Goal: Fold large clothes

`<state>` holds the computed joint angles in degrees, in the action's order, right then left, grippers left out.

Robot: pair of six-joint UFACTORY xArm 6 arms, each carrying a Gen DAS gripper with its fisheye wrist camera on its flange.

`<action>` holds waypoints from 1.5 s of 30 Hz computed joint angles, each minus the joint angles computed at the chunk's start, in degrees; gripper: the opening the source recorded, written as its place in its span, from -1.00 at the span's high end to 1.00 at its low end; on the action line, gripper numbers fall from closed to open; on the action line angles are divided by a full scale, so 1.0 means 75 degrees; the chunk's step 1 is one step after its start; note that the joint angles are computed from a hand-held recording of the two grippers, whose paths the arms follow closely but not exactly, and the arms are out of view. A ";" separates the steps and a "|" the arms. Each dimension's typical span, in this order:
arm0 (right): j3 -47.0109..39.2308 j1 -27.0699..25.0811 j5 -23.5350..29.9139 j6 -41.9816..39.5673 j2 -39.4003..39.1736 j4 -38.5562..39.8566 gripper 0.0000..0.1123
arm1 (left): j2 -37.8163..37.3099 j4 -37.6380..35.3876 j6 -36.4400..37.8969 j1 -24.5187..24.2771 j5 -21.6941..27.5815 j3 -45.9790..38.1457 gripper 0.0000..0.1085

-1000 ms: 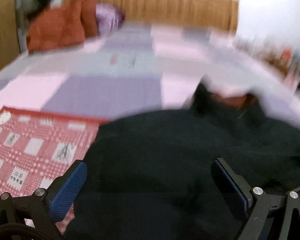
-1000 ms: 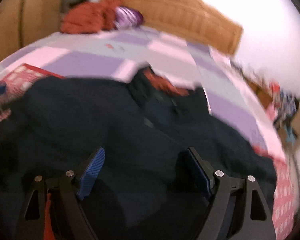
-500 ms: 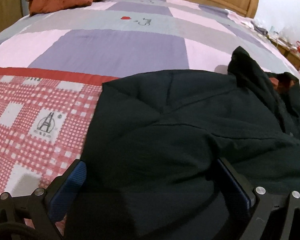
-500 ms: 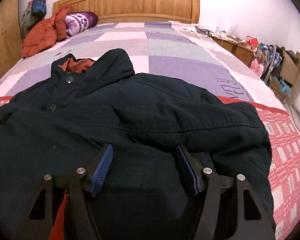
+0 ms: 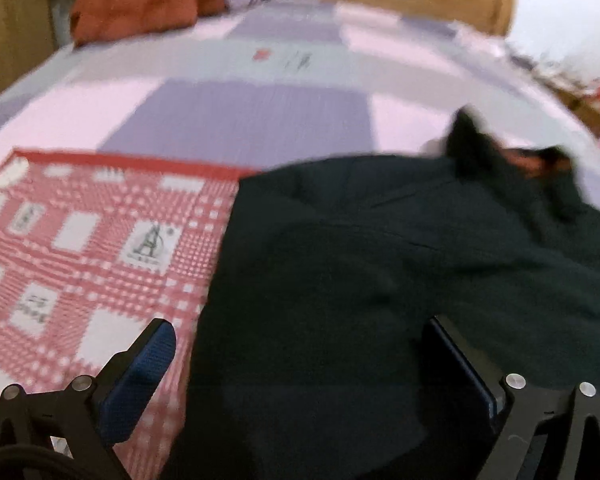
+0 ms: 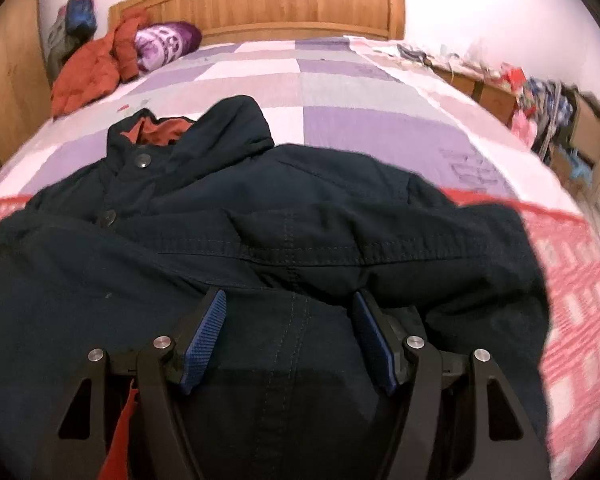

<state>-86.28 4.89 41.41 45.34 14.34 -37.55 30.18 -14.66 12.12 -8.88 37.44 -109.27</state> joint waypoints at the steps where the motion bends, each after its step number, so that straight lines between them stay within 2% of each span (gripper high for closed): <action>1: 0.0036 0.0219 0.0365 0.0458 -0.0139 -0.0799 -0.21 | -0.0513 -0.0392 0.0498 -0.0025 -0.0338 0.0727 -0.87; 2: 0.0225 0.0407 0.0411 0.0781 -0.0374 -0.1330 -0.22 | -0.0924 -0.0767 0.0934 -0.0066 -0.0513 0.1307 -0.87; 4: 0.0687 0.0762 -0.0085 0.0959 -0.0861 -0.1736 -0.24 | -0.1311 -0.0995 0.1365 -0.0170 -0.0602 0.1927 -0.87; 7: 0.0874 0.1206 -0.0389 -0.0091 -0.0962 -0.1151 -0.24 | -0.1517 -0.0557 0.1288 -0.0310 -0.1056 0.2534 -0.90; 9: 0.1099 0.1326 -0.0054 -0.0328 -0.1016 -0.1152 -0.24 | -0.1447 -0.0810 0.1378 -0.0239 -0.1018 0.2505 -0.90; 11: 0.1998 0.0926 -0.0087 0.0401 -0.1654 -0.1017 -0.23 | -0.1478 -0.0564 0.1238 -0.0144 -0.1122 0.2589 -0.90; 13: 0.2680 0.0569 0.0504 0.1360 -0.2341 -0.1346 -0.24 | -0.1581 -0.0546 0.1413 -0.0082 -0.1140 0.2732 -0.90; 14: 0.3018 0.0385 0.0524 0.1642 -0.2674 -0.1254 -0.29 | -0.1622 -0.0596 0.1502 -0.0039 -0.1091 0.2776 -0.90; 16: 0.3580 -0.0015 0.0069 0.1435 -0.3139 -0.0687 -0.31 | -0.1766 -0.0448 0.1384 -0.0024 -0.1188 0.2997 -0.90; 19: 0.3418 0.0118 0.0317 0.0987 -0.2953 -0.1015 -0.31 | -0.2059 -0.0152 0.0959 -0.0021 -0.1332 0.3381 -0.90; 22: 0.3715 -0.0196 -0.0247 0.1050 -0.3047 -0.0664 -0.39 | -0.2381 0.0071 0.0704 0.0025 -0.1296 0.3814 -0.90; 25: 0.4037 -0.0489 -0.0871 0.0837 -0.3240 0.0045 -0.39 | -0.2671 0.1118 0.0122 0.0150 -0.1137 0.4293 -0.90; 26: 0.4100 -0.0600 -0.1025 0.0565 -0.3344 0.0608 -0.39 | -0.2764 0.1406 -0.0038 0.0209 -0.0943 0.4413 -0.90; 28: 0.4092 -0.0672 -0.1019 0.0400 -0.3493 0.1202 -0.39 | -0.3104 0.1149 0.0312 0.0332 -0.0946 0.4826 -0.90; 31: 0.4307 -0.0560 -0.0492 0.0942 -0.4095 0.0963 -0.39 | -0.3783 0.1090 0.0554 0.0483 -0.1025 0.5525 -0.89; 33: 0.4378 -0.0305 0.0596 0.1519 -0.4542 0.0508 -0.39 | -0.4184 0.0974 0.0679 0.0570 -0.0876 0.5875 -0.89; 36: 0.4793 0.0048 0.1308 0.1822 -0.5351 0.0537 -0.39 | -0.4971 0.0846 0.0713 0.0686 -0.0571 0.6543 -0.89; 38: 0.5068 0.0672 0.1840 0.1839 -0.5884 0.0602 -0.39 | -0.5739 0.0869 0.0618 0.0702 -0.0435 0.7214 -0.89; 42: 0.5227 0.2665 0.2725 0.1794 -0.6269 0.0713 -0.39 | -0.7325 0.0909 0.0586 0.0508 -0.0098 0.8464 -0.89; 45: 0.5258 0.3734 0.2582 0.1598 -0.5989 0.1134 -0.39 | -0.8332 0.0980 0.0935 0.0183 0.0307 0.9252 -0.89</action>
